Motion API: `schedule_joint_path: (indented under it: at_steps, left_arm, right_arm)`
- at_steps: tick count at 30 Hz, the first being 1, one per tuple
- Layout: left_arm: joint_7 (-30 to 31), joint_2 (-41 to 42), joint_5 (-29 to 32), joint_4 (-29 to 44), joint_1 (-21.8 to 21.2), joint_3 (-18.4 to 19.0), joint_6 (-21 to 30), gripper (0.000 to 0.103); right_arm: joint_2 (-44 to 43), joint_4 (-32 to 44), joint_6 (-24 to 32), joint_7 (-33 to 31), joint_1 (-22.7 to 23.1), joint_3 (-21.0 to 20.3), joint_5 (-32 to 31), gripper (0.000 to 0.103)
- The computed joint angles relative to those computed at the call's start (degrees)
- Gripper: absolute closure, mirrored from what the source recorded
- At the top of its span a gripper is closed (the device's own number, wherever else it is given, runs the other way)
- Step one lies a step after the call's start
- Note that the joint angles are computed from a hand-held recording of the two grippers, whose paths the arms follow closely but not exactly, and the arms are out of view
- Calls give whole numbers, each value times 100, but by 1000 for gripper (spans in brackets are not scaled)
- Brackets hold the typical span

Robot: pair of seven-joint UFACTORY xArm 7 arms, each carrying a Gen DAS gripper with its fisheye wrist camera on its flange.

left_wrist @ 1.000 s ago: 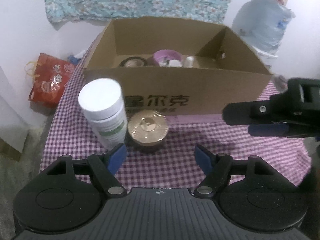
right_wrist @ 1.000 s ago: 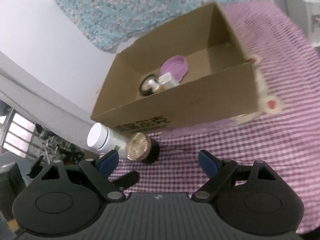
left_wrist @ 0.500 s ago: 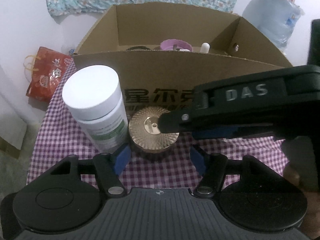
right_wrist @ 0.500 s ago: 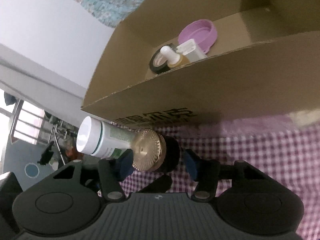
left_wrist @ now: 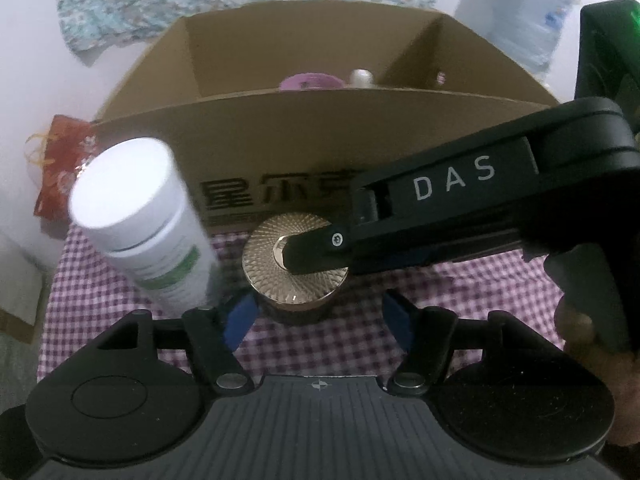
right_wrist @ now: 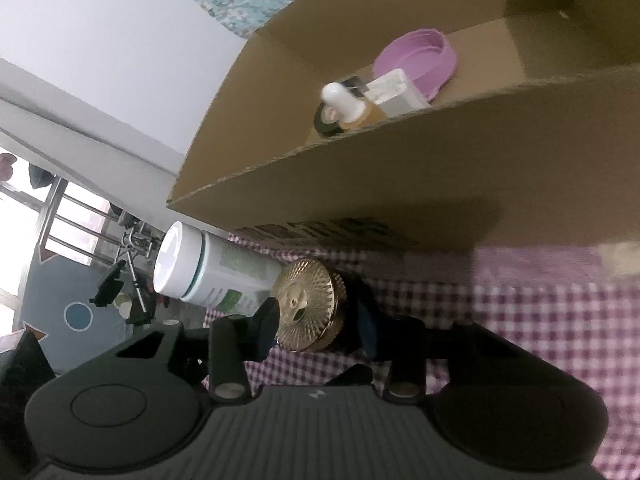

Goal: Organize rigid objects
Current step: 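Lift the gold-lidded tin and carry it into the box with the right tool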

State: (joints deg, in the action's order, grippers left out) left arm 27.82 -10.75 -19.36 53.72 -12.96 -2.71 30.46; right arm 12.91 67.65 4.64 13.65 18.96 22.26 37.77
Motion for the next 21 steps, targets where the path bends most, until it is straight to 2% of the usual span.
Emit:
schedule_joint_path:
  at_steps: [6, 8, 11, 14, 17, 21]
  left_arm:
    - [598, -148, -446, -71, -289, -7, 194, 35]
    - [752, -199, -555, -103, -380, -31, 293, 35]
    - [815, -281, -612, -181, -462, -95, 297, 35]
    - [673, -315, -469, -226, -463, -150, 222, 35]
    - [522, -320, -229, -260, -413, -172, 47, 33]
    - [319, -252, 30, -218, -403, -216, -48, 33]
  right_arm:
    - [-589, -650, -36, 519, 228, -326, -186, 58]
    - [-857, -963, -122, 619, 274, -376, -40, 58]
    - [-1105, -1293, -299, 469, 391, -453, 463, 58]
    - [-1250, -1559, -439, 1018, 562, -667, 194, 58]
    - [-1210, -1533, -634, 616, 672, -706, 835, 58]
    - [-1143, -1454, -679, 404, 695, -728, 1088, 56]
